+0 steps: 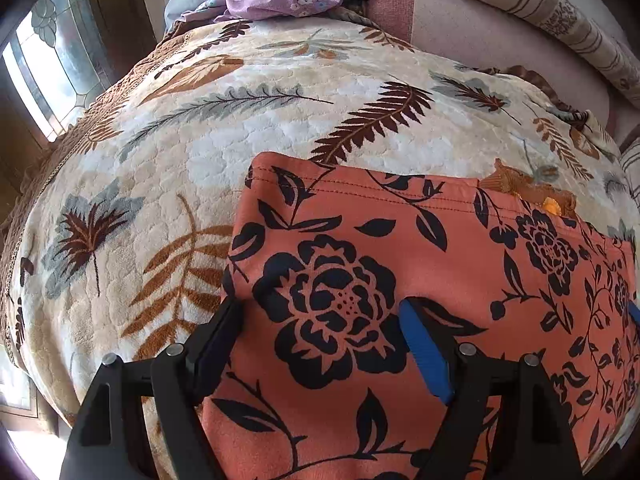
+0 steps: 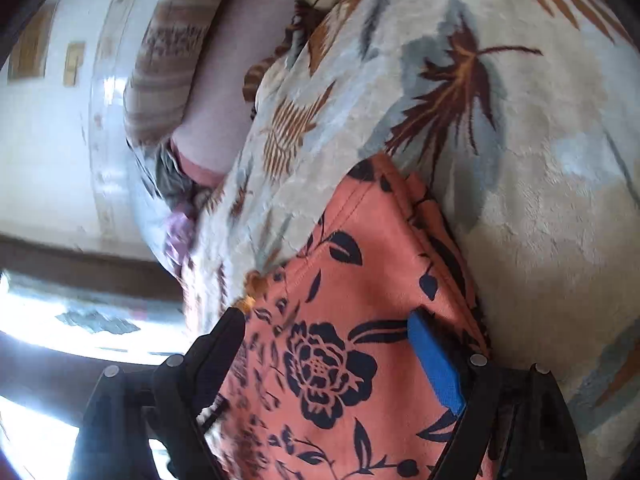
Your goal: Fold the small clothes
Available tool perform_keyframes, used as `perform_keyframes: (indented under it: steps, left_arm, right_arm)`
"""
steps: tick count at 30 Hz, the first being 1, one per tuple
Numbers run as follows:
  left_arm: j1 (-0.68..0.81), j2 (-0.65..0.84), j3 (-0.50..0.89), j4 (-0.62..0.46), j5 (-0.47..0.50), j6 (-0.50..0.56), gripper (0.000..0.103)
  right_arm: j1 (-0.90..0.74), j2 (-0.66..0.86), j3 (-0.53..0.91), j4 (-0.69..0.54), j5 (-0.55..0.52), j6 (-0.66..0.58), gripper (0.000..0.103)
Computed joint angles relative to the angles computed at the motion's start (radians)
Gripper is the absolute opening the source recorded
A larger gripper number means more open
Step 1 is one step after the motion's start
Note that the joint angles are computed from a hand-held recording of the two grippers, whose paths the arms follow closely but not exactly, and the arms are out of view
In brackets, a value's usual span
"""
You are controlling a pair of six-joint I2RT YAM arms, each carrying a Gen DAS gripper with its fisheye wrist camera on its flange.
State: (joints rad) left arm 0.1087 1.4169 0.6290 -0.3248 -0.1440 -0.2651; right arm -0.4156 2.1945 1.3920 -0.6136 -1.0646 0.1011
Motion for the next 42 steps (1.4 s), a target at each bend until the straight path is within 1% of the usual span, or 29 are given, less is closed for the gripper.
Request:
perform_keyframes:
  steps: [1, 2, 4, 5, 6, 8, 9, 10, 12, 13, 16, 18, 19, 21, 22, 23, 25, 27, 29, 30, 31, 32, 34, 35, 37, 39, 41, 42]
  left_arm:
    - [0.004, -0.042, -0.018, -0.002, 0.005, 0.004, 0.081]
    - [0.004, -0.091, -0.039, -0.001, 0.001, 0.012, 0.081]
    - [0.002, -0.167, -0.075, -0.008, -0.027, 0.027, 0.081]
    - [0.013, -0.185, -0.089, -0.014, -0.024, 0.027, 0.081]
    - [0.031, -0.185, -0.101, -0.022, -0.011, 0.028, 0.081]
    - [0.076, -0.125, -0.101, -0.041, 0.031, 0.043, 0.081]
    - [0.108, -0.130, -0.114, -0.032, 0.073, 0.049, 0.082]
    - [0.128, -0.158, -0.119, -0.047, 0.092, 0.041, 0.082]
    - [0.121, -0.246, -0.118, -0.111, 0.068, 0.027, 0.082]
    - [0.114, -0.315, -0.131, -0.130, 0.065, 0.036, 0.082]
    - [0.089, -0.509, -0.169, -0.217, 0.060, 0.055, 0.082]
    - [0.080, -0.592, -0.209, -0.248, 0.077, 0.056, 0.082]
    - [0.070, -0.591, -0.229, -0.248, 0.077, 0.052, 0.082]
    - [0.046, -0.498, -0.262, -0.212, 0.063, 0.033, 0.082]
    - [0.047, -0.469, -0.289, -0.177, 0.074, 0.038, 0.084]
    - [0.039, -0.489, -0.310, -0.164, 0.065, 0.027, 0.085]
    - [0.026, -0.555, -0.298, -0.232, 0.048, 0.016, 0.084]
    - [0.005, -0.633, -0.284, -0.292, 0.036, 0.006, 0.084]
    - [-0.028, -0.717, -0.282, -0.336, 0.010, -0.013, 0.084]
    - [-0.032, -0.736, -0.287, -0.341, 0.014, -0.020, 0.085]
    - [-0.031, -0.736, -0.296, -0.336, 0.029, -0.021, 0.085]
    - [-0.038, -0.700, -0.305, -0.321, 0.034, -0.021, 0.085]
    - [-0.061, -0.597, -0.327, -0.274, 0.002, -0.031, 0.085]
    - [-0.080, -0.595, -0.336, -0.266, -0.021, -0.042, 0.085]
    - [-0.095, -0.654, -0.323, -0.314, -0.028, -0.060, 0.085]
    - [-0.108, -0.730, -0.307, -0.354, -0.040, -0.076, 0.085]
    - [-0.100, -0.752, -0.303, -0.350, -0.043, -0.072, 0.085]
    - [-0.090, -0.733, -0.309, -0.333, -0.038, -0.074, 0.085]
  right_arm:
    - [-0.003, -0.045, -0.031, -0.006, 0.028, -0.027, 0.086]
    - [-0.006, -0.093, -0.060, -0.030, 0.051, -0.081, 0.086]
    - [-0.026, -0.176, -0.117, -0.120, 0.040, -0.217, 0.086]
    - [-0.039, -0.221, -0.156, -0.157, 0.039, -0.274, 0.086]
    - [-0.053, -0.261, -0.195, -0.194, 0.044, -0.336, 0.086]
    - [-0.076, -0.311, -0.259, -0.268, 0.063, -0.445, 0.086]
    - [-0.085, -0.328, -0.300, -0.278, 0.073, -0.480, 0.086]
    - [-0.091, -0.331, -0.333, -0.273, 0.095, -0.505, 0.086]
    - [-0.090, -0.360, -0.402, -0.209, 0.176, -0.471, 0.086]
    - [-0.108, -0.384, -0.429, -0.203, 0.161, -0.483, 0.086]
    - [-0.147, -0.473, -0.483, -0.244, 0.111, -0.537, 0.086]
    - [-0.155, -0.490, -0.509, -0.275, 0.087, -0.593, 0.086]
    - [-0.147, -0.480, -0.520, -0.265, 0.095, -0.598, 0.087]
    - [-0.128, -0.440, -0.551, -0.167, 0.147, -0.534, 0.087]
    - [-0.144, -0.409, -0.554, -0.159, 0.122, -0.535, 0.087]
    - [-0.164, -0.413, -0.560, -0.162, 0.100, -0.527, 0.087]
    - [-0.178, -0.468, -0.561, -0.202, 0.115, -0.533, 0.087]
    - [-0.197, -0.528, -0.567, -0.252, 0.101, -0.589, 0.087]
    - [-0.227, -0.553, -0.571, -0.306, 0.080, -0.642, 0.087]
    - [-0.246, -0.552, -0.577, -0.326, 0.074, -0.659, 0.087]
    - [-0.266, -0.540, -0.585, -0.344, 0.072, -0.681, 0.087]
    - [-0.287, -0.532, -0.596, -0.353, 0.074, -0.697, 0.087]
    - [-0.315, -0.513, -0.613, -0.364, 0.083, -0.724, 0.087]
    - [-0.326, -0.502, -0.616, -0.372, 0.089, -0.738, 0.087]
    - [-0.347, -0.486, -0.611, -0.395, 0.093, -0.771, 0.087]
    - [-0.356, -0.483, -0.600, -0.392, 0.090, -0.767, 0.087]
    - [-0.349, -0.470, -0.588, -0.356, 0.092, -0.717, 0.087]
    - [-0.343, -0.460, -0.584, -0.333, 0.094, -0.685, 0.087]
